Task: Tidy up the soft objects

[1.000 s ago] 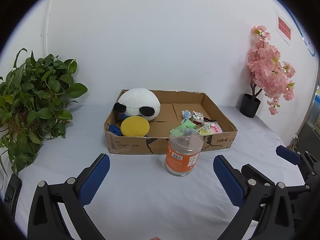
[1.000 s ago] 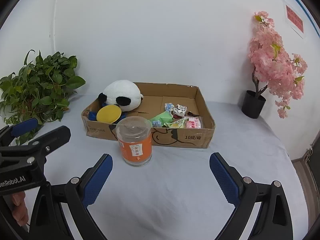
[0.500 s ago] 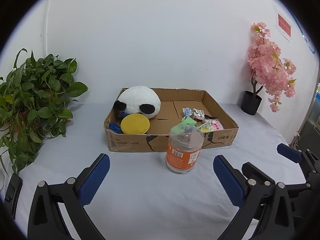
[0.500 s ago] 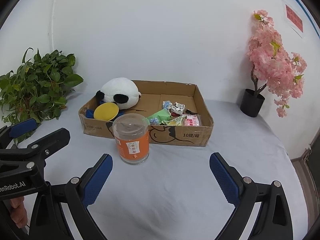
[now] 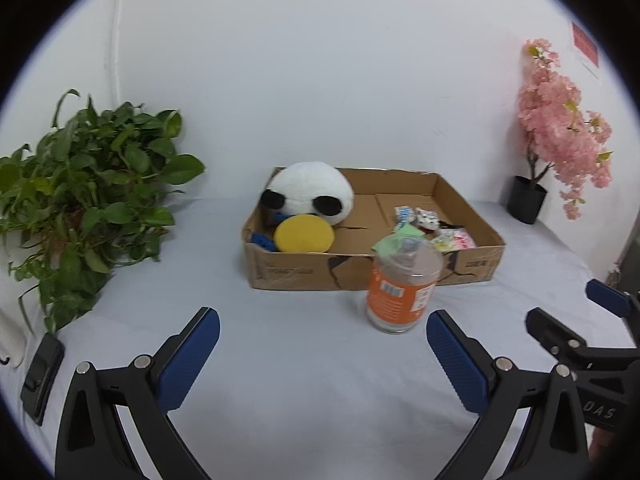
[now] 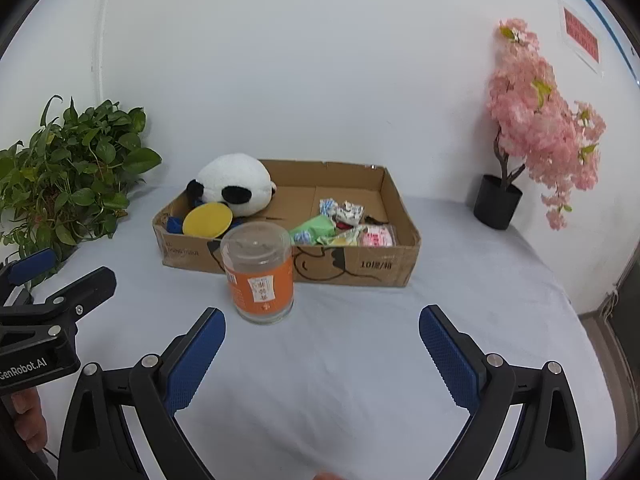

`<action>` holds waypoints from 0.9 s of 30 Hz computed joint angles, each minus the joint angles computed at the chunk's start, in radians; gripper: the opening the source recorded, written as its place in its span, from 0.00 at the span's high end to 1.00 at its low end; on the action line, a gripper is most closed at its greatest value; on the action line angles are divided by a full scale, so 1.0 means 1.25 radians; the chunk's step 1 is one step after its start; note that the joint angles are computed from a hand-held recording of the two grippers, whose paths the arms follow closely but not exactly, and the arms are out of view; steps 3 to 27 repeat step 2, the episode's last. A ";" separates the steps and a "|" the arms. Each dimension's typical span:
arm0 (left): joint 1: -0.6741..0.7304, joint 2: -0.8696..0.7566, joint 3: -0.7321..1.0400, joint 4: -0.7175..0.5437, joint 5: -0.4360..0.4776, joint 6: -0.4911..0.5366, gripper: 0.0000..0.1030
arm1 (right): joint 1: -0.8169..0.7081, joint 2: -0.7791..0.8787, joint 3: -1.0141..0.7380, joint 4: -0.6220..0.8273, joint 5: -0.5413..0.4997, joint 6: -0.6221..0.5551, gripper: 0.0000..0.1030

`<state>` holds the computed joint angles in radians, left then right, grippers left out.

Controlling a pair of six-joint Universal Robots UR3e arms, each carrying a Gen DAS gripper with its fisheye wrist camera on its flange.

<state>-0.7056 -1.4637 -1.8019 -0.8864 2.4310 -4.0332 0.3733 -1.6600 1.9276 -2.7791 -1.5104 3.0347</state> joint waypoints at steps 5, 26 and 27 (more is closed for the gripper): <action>-0.007 0.001 -0.011 0.006 0.008 0.004 0.00 | -0.015 -0.006 0.018 -0.008 0.023 -0.002 0.05; -0.007 0.001 -0.011 0.006 0.008 0.004 0.00 | -0.015 -0.006 0.018 -0.008 0.023 -0.002 0.05; -0.007 0.001 -0.011 0.006 0.008 0.004 0.00 | -0.015 -0.006 0.018 -0.008 0.023 -0.002 0.05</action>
